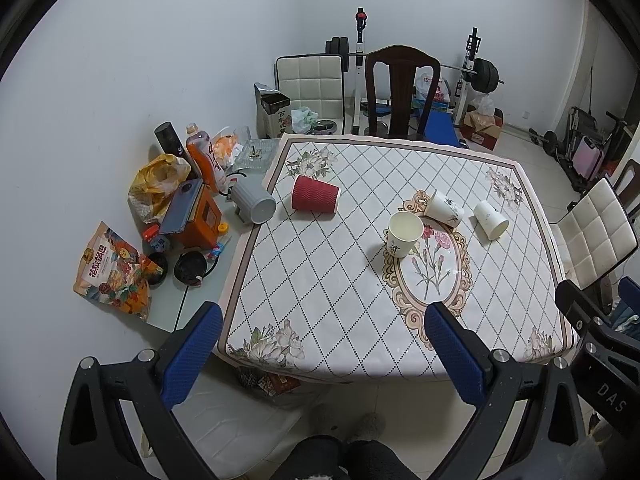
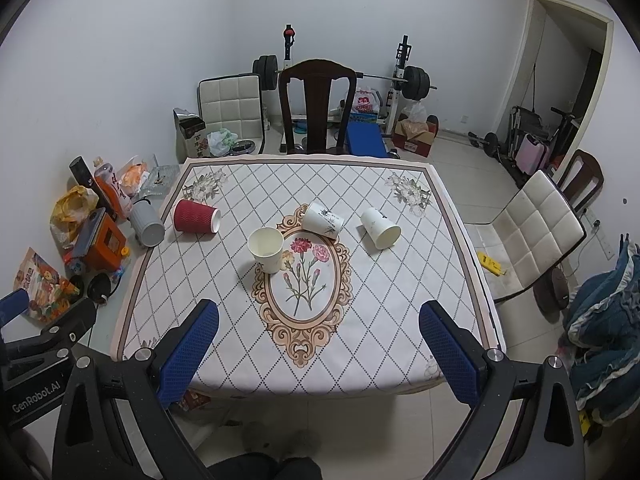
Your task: Flip cup upright
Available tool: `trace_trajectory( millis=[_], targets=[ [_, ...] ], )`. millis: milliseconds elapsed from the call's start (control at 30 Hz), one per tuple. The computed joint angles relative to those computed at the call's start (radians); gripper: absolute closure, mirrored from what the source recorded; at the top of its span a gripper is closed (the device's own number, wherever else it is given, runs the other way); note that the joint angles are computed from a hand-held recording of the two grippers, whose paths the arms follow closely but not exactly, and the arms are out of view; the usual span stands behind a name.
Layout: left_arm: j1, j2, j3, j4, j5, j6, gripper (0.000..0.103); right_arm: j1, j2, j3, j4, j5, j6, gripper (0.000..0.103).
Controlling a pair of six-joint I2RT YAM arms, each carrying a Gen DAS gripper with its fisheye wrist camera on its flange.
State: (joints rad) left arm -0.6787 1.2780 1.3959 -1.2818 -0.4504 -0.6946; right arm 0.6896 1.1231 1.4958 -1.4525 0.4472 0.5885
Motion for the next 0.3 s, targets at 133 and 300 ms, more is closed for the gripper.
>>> trace_trajectory(
  millis=[133, 300],
  targets=[
    [0.002, -0.001, 0.000, 0.000, 0.002, 0.002, 0.000, 0.000, 0.001, 0.002, -0.002, -0.001, 0.002, 0.002],
    [0.014, -0.003, -0.001, 0.008, 0.011, 0.013, 0.000, 0.000, 0.001, 0.002, -0.002, -0.001, 0.002, 0.001]
  ],
)
